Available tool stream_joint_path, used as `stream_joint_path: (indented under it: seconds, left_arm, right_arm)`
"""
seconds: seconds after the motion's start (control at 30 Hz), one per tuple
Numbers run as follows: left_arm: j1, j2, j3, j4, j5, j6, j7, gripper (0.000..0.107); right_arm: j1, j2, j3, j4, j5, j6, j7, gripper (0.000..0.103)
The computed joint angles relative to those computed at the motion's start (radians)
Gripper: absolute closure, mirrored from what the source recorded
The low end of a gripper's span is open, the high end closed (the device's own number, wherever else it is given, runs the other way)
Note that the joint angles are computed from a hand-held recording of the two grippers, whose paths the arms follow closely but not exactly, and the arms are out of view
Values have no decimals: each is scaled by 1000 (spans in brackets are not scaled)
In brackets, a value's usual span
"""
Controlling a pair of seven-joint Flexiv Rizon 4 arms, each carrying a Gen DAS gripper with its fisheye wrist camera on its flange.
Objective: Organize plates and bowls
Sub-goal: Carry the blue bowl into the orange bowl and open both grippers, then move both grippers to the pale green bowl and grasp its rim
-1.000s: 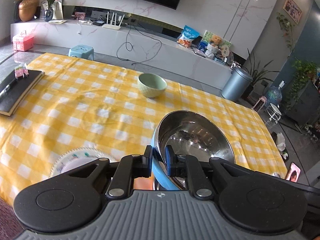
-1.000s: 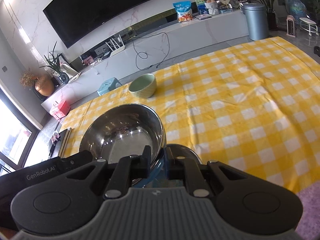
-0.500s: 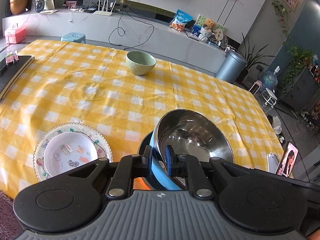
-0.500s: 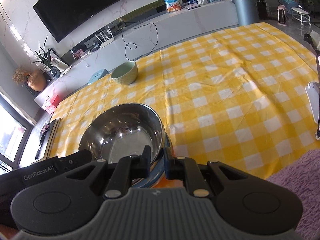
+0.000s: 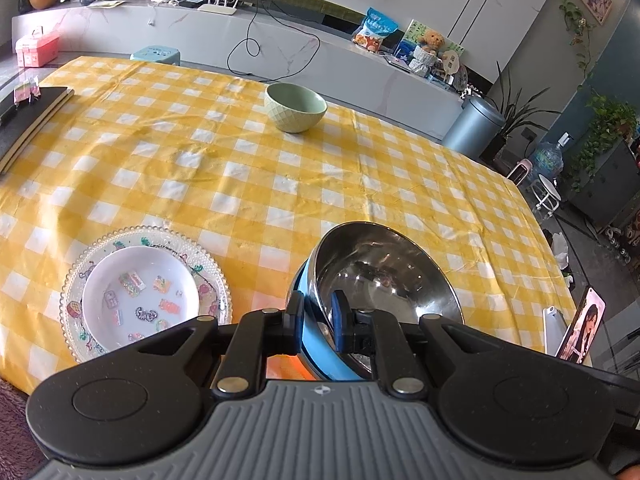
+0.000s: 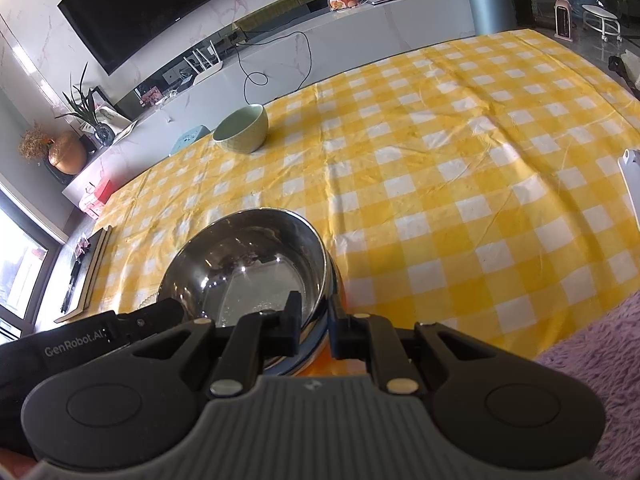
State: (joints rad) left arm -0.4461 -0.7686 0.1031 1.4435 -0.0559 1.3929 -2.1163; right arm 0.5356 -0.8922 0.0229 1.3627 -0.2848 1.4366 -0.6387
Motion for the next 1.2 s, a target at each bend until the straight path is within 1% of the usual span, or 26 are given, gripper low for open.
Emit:
stream_joint_path:
  seconds: [0.13, 0.3, 0.5, 0.57, 0.6, 0.63, 0.7, 0.73, 0.83, 0.9, 0.97, 1.13, 1.2]
  left_arm:
    - [4, -5, -3, -4, -1, -3, 1, 91]
    - [15, -3, -20, 1, -10, -4, 12, 91]
    - [20, -3, -28, 3, -19, -3, 20, 90]
    - [26, -1, -36, 6, -22, -1, 28, 88]
    - [31, 1, -44, 10, -26, 4, 34, 83]
    - [34, 2, -50, 14, -29, 11, 38, 79]
    - [35, 5, -51, 17, -32, 20, 46, 73]
    - [29, 7, -43, 16, -31, 19, 46, 70]
    - [20, 11, -29, 8, -25, 9, 52, 65]
    - [24, 15, -33, 7, -23, 12, 61, 62]
    - [25, 17, -31, 2, -21, 5, 69, 62]
    - [33, 15, -23, -30, -16, -33, 81, 61]
    - [36, 11, -18, -51, -9, -56, 87, 61]
  right_arm:
    - [-6, -10, 13, -12, 4, -10, -7, 92]
    - [3, -12, 0, -20, -4, -24, -7, 92]
    - [3, -11, 0, -16, -1, -13, -8, 87]
    - [10, -9, -11, -13, -5, -9, -5, 81]
    - [12, -7, -15, -9, -7, -5, -2, 75]
    - [15, -5, -20, -4, -8, 3, 0, 74]
    - [21, -2, -31, 0, -13, 8, 4, 73]
    - [24, -1, -37, 3, -16, 14, 6, 70]
    - [29, 1, -45, 4, -22, 20, 10, 68]
    - [30, 1, -47, -1, -28, 20, 10, 66]
    - [30, -1, -50, -10, -34, 21, 6, 65]
    - [19, -15, -37, -57, -50, 1, -24, 57]
    - [15, -25, -31, -86, -55, -15, -38, 55]
